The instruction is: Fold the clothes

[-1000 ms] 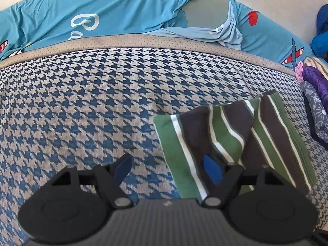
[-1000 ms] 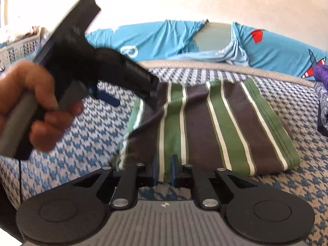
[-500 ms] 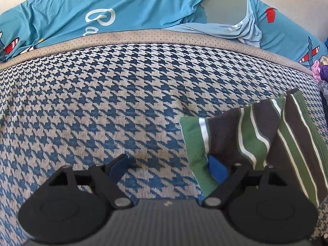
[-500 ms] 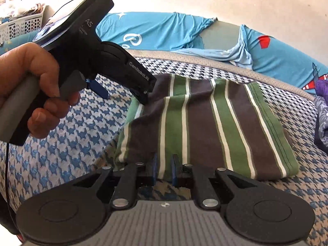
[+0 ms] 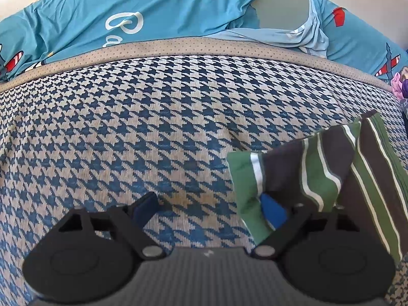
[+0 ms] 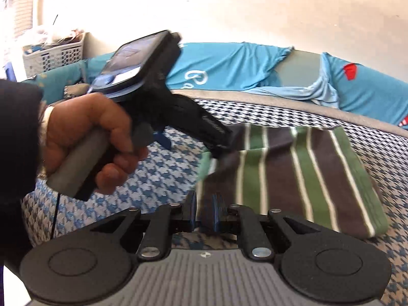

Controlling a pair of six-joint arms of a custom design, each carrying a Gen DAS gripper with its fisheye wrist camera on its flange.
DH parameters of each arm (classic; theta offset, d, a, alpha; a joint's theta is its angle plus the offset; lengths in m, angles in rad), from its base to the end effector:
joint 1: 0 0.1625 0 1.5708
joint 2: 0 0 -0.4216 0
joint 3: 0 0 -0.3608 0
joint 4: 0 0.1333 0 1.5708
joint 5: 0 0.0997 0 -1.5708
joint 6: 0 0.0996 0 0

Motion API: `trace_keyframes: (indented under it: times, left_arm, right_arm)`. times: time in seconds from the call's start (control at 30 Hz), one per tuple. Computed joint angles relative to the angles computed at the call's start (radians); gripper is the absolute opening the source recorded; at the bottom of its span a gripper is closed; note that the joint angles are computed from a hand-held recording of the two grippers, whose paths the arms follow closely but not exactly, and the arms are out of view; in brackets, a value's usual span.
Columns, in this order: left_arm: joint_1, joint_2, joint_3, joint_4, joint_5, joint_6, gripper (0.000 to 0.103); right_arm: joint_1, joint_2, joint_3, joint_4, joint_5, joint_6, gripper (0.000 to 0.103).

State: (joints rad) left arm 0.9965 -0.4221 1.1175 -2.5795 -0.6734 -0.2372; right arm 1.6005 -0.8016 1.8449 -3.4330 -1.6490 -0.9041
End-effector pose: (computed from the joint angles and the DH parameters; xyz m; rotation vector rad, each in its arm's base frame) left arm -0.2441 -0.7659 0.0757 0.2151 2.3152 -0.7770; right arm 0.1437 -0.6115 0.1586 1.1140 -2.3065 0.9645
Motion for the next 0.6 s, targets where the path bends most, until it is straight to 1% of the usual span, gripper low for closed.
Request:
trace_keyframes:
  times: [0.13, 0.23, 0.4, 0.43, 0.47, 0.6]
  left_arm:
    - [0.003, 0.004, -0.006, -0.003, -0.002, 0.004, 0.089]
    - [0.005, 0.002, -0.001, -0.015, -0.007, 0.016, 0.089]
    - [0.005, 0.000, 0.005, -0.019, -0.007, 0.013, 0.090]
    - [0.005, 0.000, 0.004, -0.017, -0.008, 0.012, 0.090]
    - [0.005, 0.000, 0.003, -0.016, -0.009, 0.010, 0.090]
    - [0.007, 0.001, -0.004, -0.007, -0.012, -0.004, 0.091]
  right_arm:
    - [0.014, 0.040, -0.016, -0.049, -0.032, -0.010, 0.010]
    - [0.021, 0.062, -0.021, -0.075, -0.066, 0.019, 0.010]
    - [0.018, 0.076, -0.033, -0.050, -0.087, 0.044, 0.010]
    - [0.017, 0.079, -0.035, -0.046, -0.092, 0.048, 0.005]
    - [0.017, 0.079, -0.036, -0.044, -0.095, 0.056, 0.005]
    - [0.011, 0.068, -0.037, -0.010, -0.089, 0.109, 0.004]
